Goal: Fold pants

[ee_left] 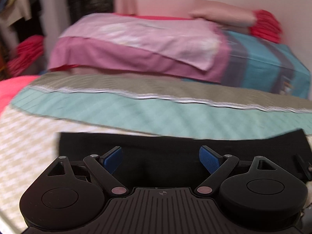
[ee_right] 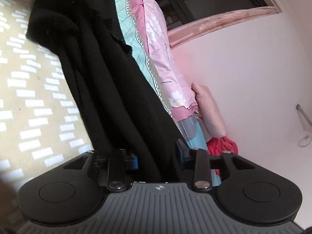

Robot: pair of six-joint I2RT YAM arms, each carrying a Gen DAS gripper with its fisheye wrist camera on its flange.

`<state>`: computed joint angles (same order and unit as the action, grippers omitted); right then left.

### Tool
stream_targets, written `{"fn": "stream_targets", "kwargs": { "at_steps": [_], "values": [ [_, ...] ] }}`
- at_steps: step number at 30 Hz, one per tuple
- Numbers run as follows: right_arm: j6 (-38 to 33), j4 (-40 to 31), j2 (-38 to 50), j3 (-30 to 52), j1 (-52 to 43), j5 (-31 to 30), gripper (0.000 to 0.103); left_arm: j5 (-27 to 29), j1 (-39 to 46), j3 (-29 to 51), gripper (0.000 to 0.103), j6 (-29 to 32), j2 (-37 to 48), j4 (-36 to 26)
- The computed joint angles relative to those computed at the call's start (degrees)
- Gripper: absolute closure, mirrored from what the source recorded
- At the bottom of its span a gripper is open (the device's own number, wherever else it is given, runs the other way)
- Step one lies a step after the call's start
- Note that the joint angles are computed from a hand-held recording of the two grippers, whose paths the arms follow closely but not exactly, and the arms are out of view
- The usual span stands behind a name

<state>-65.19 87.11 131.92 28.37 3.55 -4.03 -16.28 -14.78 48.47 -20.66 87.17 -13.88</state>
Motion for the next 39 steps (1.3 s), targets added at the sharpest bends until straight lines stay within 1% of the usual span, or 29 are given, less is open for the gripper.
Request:
{"fn": "stream_targets", "kwargs": {
  "at_steps": [1, 2, 3, 4, 5, 6, 7, 9, 10, 11, 12, 13, 15, 16, 17, 18, 19, 20, 21, 23, 25, 26, 28, 30, 32, 35, 36, 38, 39],
  "values": [
    [2.4, -0.4, -1.0, -0.2, 0.1, 0.4, 0.048, 0.2, -2.1, 1.3, 0.000, -0.4, 2.9, 1.3],
    [3.9, -1.7, -2.2, -0.5, -0.3, 0.5, 0.044, 0.4, -4.0, 2.7, 0.000, 0.0, 6.1, 2.6],
    [3.5, -3.0, -2.7, -0.8, -1.2, -0.1, 0.038, -0.4, -5.8, 4.3, 0.000, 0.4, 9.6, 3.0],
    [1.7, -2.4, -1.7, -0.4, -2.9, -1.2, 0.038, -1.5, -7.3, 6.5, 0.000, 0.6, 13.4, 1.9],
    [0.7, 0.7, -0.2, -0.5, -4.8, -2.2, 0.038, -2.0, -8.3, 8.7, 0.000, 0.8, 16.8, 0.2],
    [1.0, 1.8, 0.1, -0.3, -6.7, -2.1, 0.037, -2.2, -8.8, 9.4, 0.000, 1.0, 19.0, -0.1],
    [3.2, 0.4, -1.1, 0.0, -9.0, -2.1, 0.034, -2.5, -9.2, 8.4, 0.000, 1.0, 19.4, 1.5],
    [11.7, -7.3, -5.5, 1.1, -12.1, 0.0, 0.031, -3.4, -9.5, 6.9, 0.000, 0.6, 18.7, 3.2],
    [15.1, -12.7, -7.9, 1.6, -13.0, -0.9, 0.031, -3.1, -9.4, 7.0, 0.000, 0.5, 18.8, 3.1],
    [15.8, -14.9, -8.8, 1.6, -12.2, 0.0, 0.033, -3.2, -9.4, 7.4, 0.000, 0.3, 19.2, 2.7],
    [14.1, -12.2, -7.9, 0.7, -10.8, 0.5, 0.040, -3.7, -9.5, 7.9, 0.000, 0.4, 19.5, 2.5],
    [12.1, -9.8, -7.3, -0.2, -10.2, -1.2, 0.043, -4.3, -9.7, 8.4, 0.000, 0.7, 19.9, 2.2],
    [10.0, -10.2, -8.1, -0.7, -9.7, -7.0, 0.043, -5.0, -9.8, 9.5, 0.000, 1.0, 20.5, 1.2],
    [8.7, -12.4, -8.7, 0.2, -10.3, -8.9, 0.044, -5.1, -9.7, 9.7, 0.000, 1.3, 20.5, 0.9],
    [8.9, -14.8, -8.9, 2.1, -11.1, -8.2, 0.047, -5.0, -9.7, 9.7, 0.000, 1.4, 20.4, 0.9],
    [12.4, -19.9, -9.9, 5.1, -12.4, -5.9, 0.050, -5.2, -10.0, 9.6, 0.000, 0.9, 20.1, 0.5],
    [18.1, -28.7, -12.1, 8.5, -14.4, -6.1, 0.047, -5.1, -9.9, 9.6, 0.000, 0.7, 20.2, 0.6],
    [23.1, -37.8, -13.8, 11.9, -16.3, -7.6, 0.048, -3.4, -9.4, 9.1, 0.000, 0.8, 19.9, 1.6],
    [24.4, -42.3, -14.5, 13.3, -16.9, -7.8, 0.048, -2.0, -9.1, 9.0, 0.000, 0.4, 19.9, 2.1],
    [20.3, -36.6, -13.5, 10.6, -15.9, -6.7, 0.048, -3.4, -9.7, 10.1, 0.000, -0.2, 21.0, 1.6],
    [18.2, -34.7, -13.8, 8.9, -15.0, -5.5, 0.046, -4.2, -9.9, 10.8, 0.000, 0.0, 21.7, 1.5],
    [17.7, -36.9, -14.4, 10.0, -15.4, -6.5, 0.044, -3.8, -9.6, 11.1, 0.000, 0.1, 21.8, 1.2],
    [16.0, -40.8, -17.6, 9.5, -17.2, -10.6, 0.026, -2.9, -8.8, 11.4, 0.000, 0.4, 21.8, 0.7],
    [14.8, -46.1, -21.3, 9.2, -20.1, -16.8, 0.021, -2.0, -8.1, 11.6, 0.000, 0.6, 21.8, 0.3],
    [14.9, -55.2, -25.3, 11.0, -22.3, -22.4, 0.021, -0.6, -7.3, 11.4, 0.000, 0.4, 21.6, 0.3],
    [23.1, -65.5, -29.6, 14.4, -23.6, -29.6, 0.022, 0.8, -6.5, 11.3, 0.000, 0.1, 21.4, 0.2],
    [26.4, -67.8, -29.6, 16.3, -22.7, -30.2, 0.024, 1.4, -6.3, 11.4, 0.000, 0.0, 21.3, 0.0],
    [32.8, -69.1, -28.5, 19.2, -20.1, -29.1, 0.030, 2.6, -5.8, 11.2, 0.000, 0.1, 20.7, -0.1],
    [35.6, -69.7, -27.4, 20.8, -18.8, -28.1, 0.036, 3.7, -5.4, 10.5, 0.000, 0.3, 20.0, 0.4]
  ]
}}
